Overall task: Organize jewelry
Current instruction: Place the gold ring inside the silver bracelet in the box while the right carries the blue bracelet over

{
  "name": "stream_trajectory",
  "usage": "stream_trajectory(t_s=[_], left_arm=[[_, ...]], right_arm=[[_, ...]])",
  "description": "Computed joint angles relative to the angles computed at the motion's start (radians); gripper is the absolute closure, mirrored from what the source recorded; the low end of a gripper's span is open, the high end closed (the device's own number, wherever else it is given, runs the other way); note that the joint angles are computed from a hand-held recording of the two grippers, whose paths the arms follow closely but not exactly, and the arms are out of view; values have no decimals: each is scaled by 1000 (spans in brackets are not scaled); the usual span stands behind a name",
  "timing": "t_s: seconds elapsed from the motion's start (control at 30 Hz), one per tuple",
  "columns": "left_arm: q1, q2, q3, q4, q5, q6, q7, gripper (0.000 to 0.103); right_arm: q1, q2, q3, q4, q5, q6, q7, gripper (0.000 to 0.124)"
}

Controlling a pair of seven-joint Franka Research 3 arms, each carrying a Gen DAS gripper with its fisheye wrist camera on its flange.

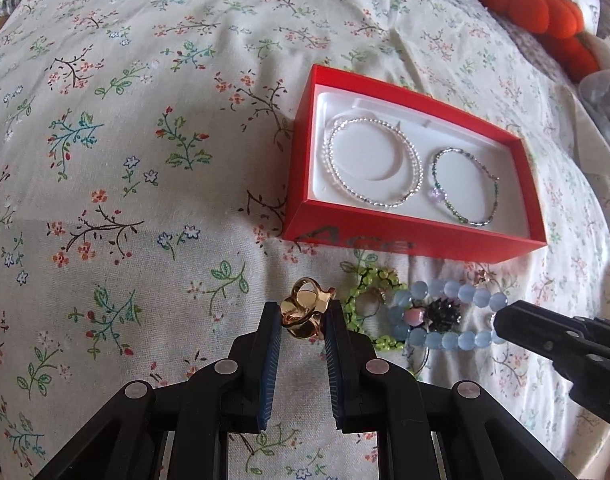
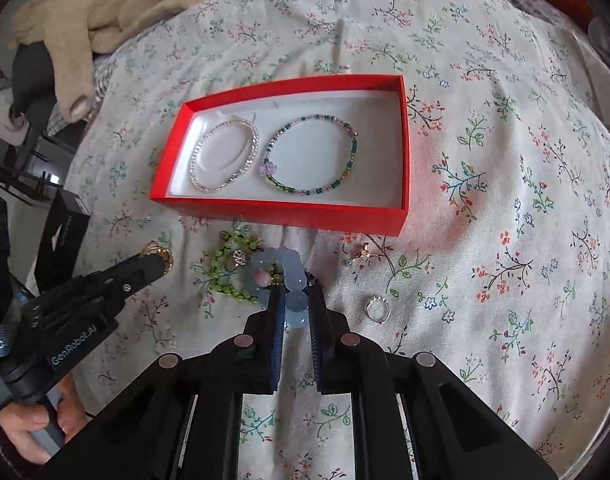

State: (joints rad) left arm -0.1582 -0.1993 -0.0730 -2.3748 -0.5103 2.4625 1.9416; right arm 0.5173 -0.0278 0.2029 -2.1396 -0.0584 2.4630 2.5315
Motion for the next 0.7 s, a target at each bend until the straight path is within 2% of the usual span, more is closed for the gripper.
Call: stream_trajectory(t_s=[0.3,0.57,0.7], left_arm=[[-13,-25,11,0,-48,-1,24,87],[-31,-30,24,15,-155,7,73,87],[-39,-8,17,40,-205,43,105,87]], right_arm=[[-12,-64,16,-35,-18,48,36,112],[-36,-101,27,-43,-50,82,80,112],[-57,-126,29,-51,-68,110,103,112]])
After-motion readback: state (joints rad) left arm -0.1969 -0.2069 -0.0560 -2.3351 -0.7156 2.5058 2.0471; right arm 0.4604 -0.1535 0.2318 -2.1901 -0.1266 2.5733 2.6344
